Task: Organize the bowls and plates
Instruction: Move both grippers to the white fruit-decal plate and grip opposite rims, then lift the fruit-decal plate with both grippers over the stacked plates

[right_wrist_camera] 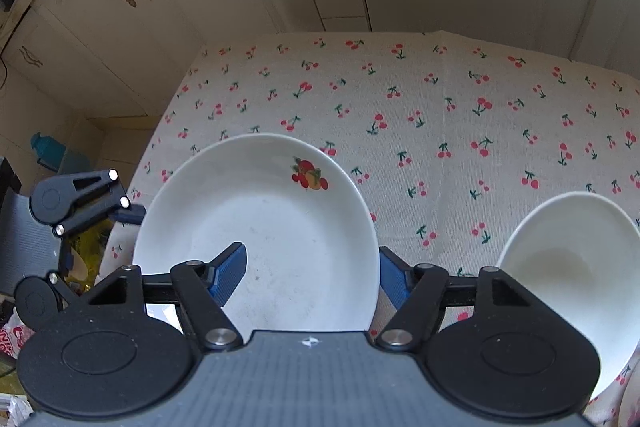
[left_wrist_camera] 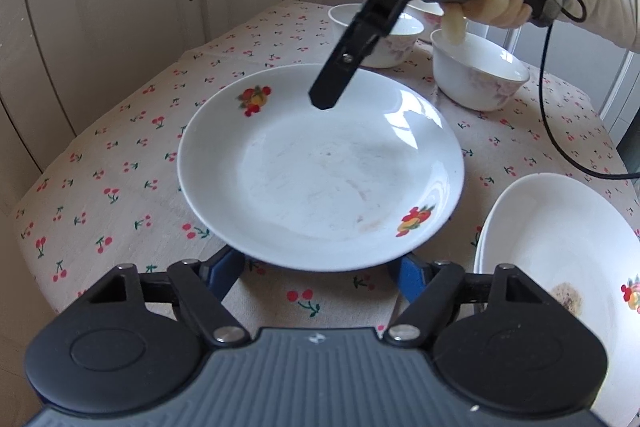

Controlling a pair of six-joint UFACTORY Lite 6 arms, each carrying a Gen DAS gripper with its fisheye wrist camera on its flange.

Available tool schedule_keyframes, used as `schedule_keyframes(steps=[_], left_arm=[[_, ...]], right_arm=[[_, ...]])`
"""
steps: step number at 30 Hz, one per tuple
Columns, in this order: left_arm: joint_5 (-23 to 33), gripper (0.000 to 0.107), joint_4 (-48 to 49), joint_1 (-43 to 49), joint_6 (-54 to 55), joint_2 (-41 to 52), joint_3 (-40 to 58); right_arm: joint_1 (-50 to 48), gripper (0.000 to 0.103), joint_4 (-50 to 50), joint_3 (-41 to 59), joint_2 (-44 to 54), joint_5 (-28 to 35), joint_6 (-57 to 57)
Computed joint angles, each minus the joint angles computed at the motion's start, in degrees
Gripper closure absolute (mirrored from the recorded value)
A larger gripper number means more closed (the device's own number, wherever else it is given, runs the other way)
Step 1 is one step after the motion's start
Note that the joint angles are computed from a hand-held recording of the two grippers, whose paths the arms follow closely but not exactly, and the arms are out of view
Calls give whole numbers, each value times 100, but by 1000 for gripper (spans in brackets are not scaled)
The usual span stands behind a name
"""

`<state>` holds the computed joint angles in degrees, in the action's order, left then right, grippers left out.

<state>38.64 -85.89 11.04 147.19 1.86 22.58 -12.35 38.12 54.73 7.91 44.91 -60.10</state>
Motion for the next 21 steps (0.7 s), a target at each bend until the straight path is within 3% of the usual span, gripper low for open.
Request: schedule_keyframes(steps=[21], left_arm=[[-285,29,-235,-342,-272,-292,-92]], right_arm=[[-98,27,174,2,-14,24,-703]])
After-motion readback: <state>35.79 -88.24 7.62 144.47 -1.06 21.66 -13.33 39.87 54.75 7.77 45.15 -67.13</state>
